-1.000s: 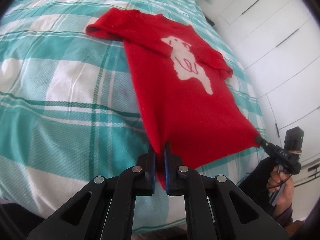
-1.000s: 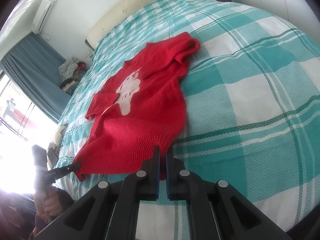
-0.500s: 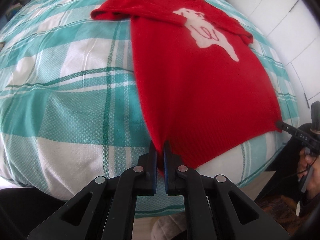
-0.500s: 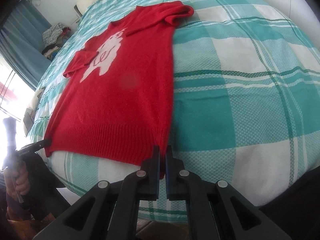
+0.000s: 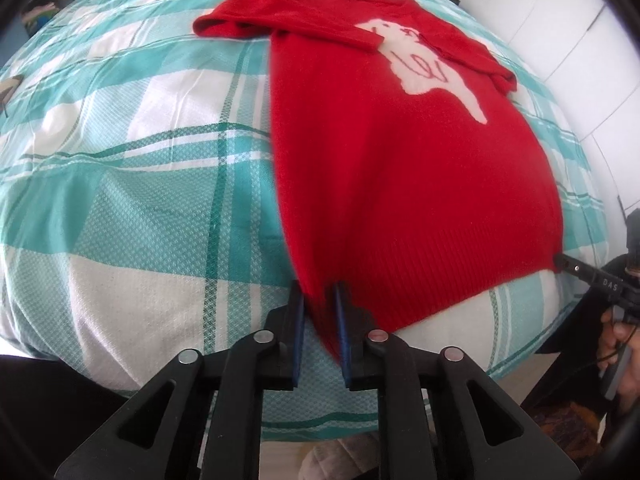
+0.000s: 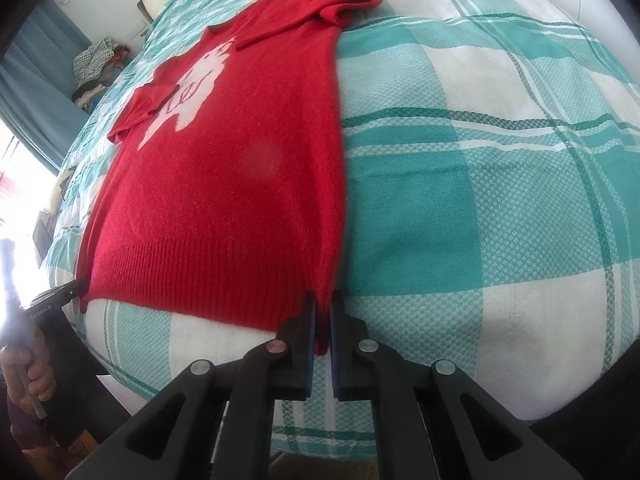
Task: Fold small clothes
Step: 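Pull the hem with both tools to straighten the sweater flat, then open both tools and release the hem onto the bed, then grasp the sweater sleeve cuff with the right tool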
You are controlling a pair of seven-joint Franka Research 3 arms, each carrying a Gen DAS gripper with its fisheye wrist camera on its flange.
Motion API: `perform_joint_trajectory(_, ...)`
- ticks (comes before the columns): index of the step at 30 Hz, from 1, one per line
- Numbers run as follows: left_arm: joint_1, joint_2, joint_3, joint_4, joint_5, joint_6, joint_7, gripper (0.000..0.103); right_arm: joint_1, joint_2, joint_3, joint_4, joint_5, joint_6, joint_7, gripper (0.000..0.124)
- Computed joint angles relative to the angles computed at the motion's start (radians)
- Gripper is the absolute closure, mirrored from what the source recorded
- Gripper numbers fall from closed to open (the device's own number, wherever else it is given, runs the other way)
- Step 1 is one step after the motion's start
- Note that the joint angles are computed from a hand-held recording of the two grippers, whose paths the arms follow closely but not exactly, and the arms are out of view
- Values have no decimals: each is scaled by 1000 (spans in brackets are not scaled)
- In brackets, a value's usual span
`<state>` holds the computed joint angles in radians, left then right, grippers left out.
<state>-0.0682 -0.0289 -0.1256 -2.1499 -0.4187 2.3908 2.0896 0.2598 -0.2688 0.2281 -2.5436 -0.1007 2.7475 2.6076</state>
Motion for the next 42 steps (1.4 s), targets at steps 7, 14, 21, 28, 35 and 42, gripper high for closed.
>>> perform_joint_trajectory(7, 4, -125, 31, -72, 39, 31, -21, 38, 20, -97, 10, -25, 39, -96, -14, 95)
perform_joint_trajectory(14, -73, -115, 55, -28, -116, 191, 75, 19, -105, -115, 110, 74, -259, -137, 83, 95)
perform_joint_trajectory(21, -93, -22, -10, -33, -64, 268, 58, 19, -49, 88, 63, 213, -351, -49, 15, 94)
perform_joint_trajectory(28, -73, -38, -24, -94, 145, 224, -33, 16, 55, 122, -14, 177, -265, -87, -52, 94)
perform_joint_trajectory(35, -89, -54, 12, 20, -41, 230, 73, 6, 54, 35, -27, 225, -240, -251, -252, 88)
perform_joint_trajectory(42, -85, 155, -59, 198, -110, 475, -20, 3, -69, 190, -33, 472, -699, -203, -232, 71)
